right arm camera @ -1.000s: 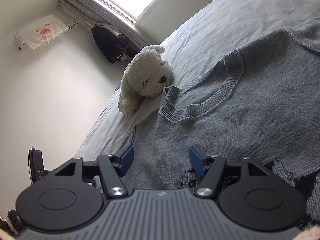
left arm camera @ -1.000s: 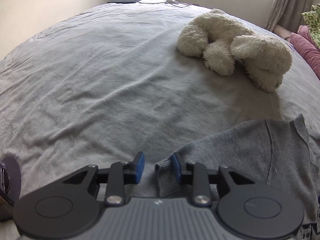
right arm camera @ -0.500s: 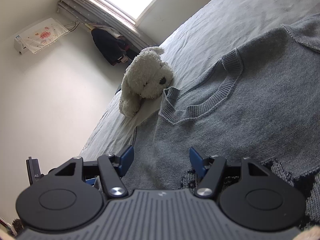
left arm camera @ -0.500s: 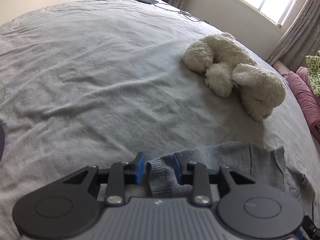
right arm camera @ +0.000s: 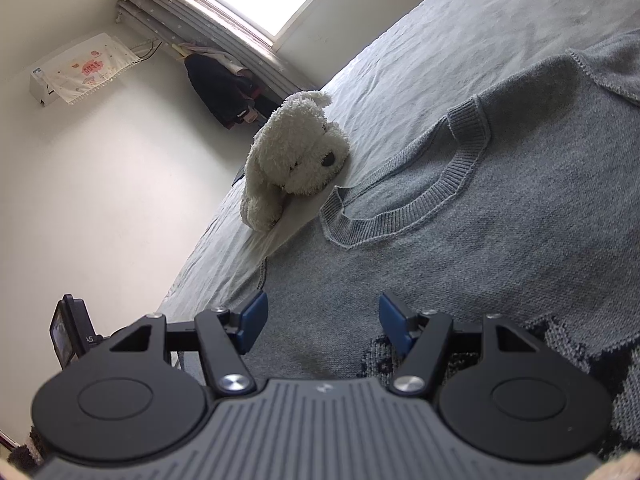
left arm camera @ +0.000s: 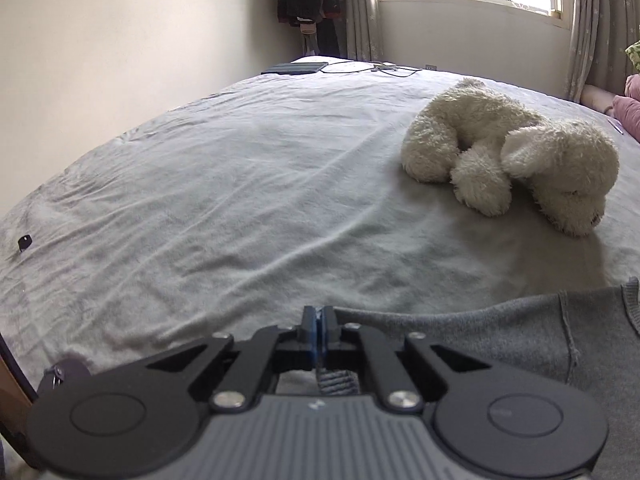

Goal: Fold clothes

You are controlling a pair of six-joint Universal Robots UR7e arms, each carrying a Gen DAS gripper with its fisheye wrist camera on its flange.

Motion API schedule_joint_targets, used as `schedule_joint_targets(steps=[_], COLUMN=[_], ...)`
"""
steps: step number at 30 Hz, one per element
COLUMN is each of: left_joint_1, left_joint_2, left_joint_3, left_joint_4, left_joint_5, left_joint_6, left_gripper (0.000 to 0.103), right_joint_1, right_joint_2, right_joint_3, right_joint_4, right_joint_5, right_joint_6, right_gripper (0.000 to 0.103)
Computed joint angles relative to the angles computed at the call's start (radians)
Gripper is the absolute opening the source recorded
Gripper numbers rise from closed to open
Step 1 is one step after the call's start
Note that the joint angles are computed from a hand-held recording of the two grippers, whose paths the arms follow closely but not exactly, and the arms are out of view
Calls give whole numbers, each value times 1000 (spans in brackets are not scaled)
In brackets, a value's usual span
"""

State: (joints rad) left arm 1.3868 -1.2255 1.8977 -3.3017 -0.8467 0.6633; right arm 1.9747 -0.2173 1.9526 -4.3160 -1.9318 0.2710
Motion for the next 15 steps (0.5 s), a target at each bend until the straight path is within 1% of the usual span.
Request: schedule_joint_targets(steps=[3,6,7,9,10,11,12,13,15], left_joint_1=[13,21,21,16,11,6,3,1,-3], left_joint_2=[55,86,82,41,5,-33,-72,-114,-196], left_joint_3=[-14,3,11,35,54,76,99,125,169], left_joint_4=[-41,-150,-158,-100,-42,12,68,125,242], left_joint_5=[19,1,-5,-17,-24,-31,-41,-54,-85], left_joint_6=[64,172,182,122,58,1,-52,-100,-189], left_gripper=[2,2,2,7,10,19,27,38,39], right_joint_1=[0,0,2,8,14,20,27,40,72], right_joint_2=[0,1,1,-2,-4,-7,-9,-11,-19], right_joint_3=[-1,-3,-4,-6,-7,-8,-9,-13,-22], right_joint_4=[4,3,3,6,7,7,7,6,35], right_joint_5=[-1,-1,-4,-12,-17,-21,-24,-35,-61], right_joint_6=[-3,-1,-1,-4,-9,-12,-15,-19,-14], right_gripper=[66,66,66,66,66,66,66,66,66])
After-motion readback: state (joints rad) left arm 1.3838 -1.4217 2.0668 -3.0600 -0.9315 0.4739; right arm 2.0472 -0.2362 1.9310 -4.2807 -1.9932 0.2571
